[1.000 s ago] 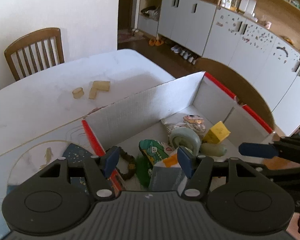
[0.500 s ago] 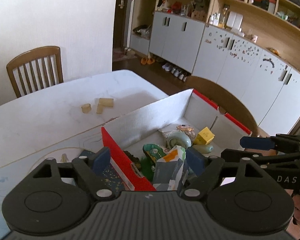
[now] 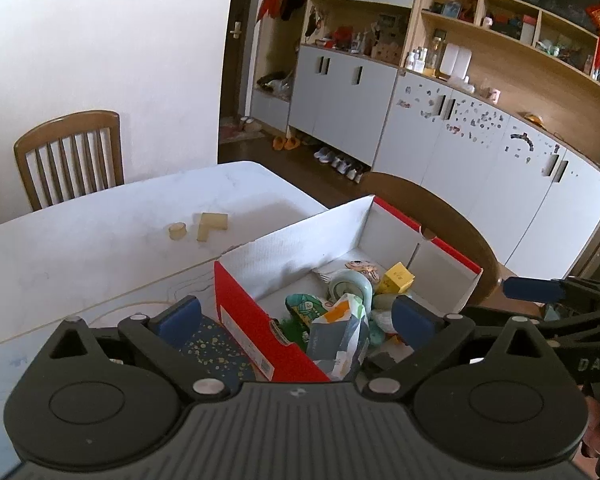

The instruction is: Organize objects

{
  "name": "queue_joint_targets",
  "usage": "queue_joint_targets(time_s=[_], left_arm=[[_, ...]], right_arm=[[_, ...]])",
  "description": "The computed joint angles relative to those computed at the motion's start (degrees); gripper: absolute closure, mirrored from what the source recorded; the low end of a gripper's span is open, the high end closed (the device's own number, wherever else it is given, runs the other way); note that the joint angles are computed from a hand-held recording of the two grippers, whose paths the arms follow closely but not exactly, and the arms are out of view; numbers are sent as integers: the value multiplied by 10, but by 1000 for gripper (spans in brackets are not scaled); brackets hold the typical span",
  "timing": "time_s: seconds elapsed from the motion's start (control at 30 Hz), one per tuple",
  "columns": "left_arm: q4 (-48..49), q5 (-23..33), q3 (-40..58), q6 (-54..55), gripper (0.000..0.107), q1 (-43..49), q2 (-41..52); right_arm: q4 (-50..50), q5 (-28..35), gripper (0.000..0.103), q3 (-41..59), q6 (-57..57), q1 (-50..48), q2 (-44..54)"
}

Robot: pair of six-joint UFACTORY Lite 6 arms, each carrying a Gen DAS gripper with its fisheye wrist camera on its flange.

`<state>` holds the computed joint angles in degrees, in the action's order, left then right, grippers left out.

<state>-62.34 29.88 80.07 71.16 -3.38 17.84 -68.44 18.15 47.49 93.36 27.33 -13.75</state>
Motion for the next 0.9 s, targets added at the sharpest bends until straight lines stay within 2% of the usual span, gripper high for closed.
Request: queue_joint_targets(time_s=[0.13, 0.37, 0.77, 0.9], left_arm=[[-22, 8, -20, 33, 5, 10, -15], [-59, 29, -67, 90, 5, 31, -52], [-92, 47, -105, 140, 5, 50, -74], [-97, 42, -108, 149, 5, 50, -75]], right_arm=[[-37, 39, 3, -10, 56, 36, -13], [-54, 121, 1, -20, 115, 105, -24], [-58, 202, 1, -18, 167, 174, -16], [-58, 211, 1, -18, 176, 180, -12]])
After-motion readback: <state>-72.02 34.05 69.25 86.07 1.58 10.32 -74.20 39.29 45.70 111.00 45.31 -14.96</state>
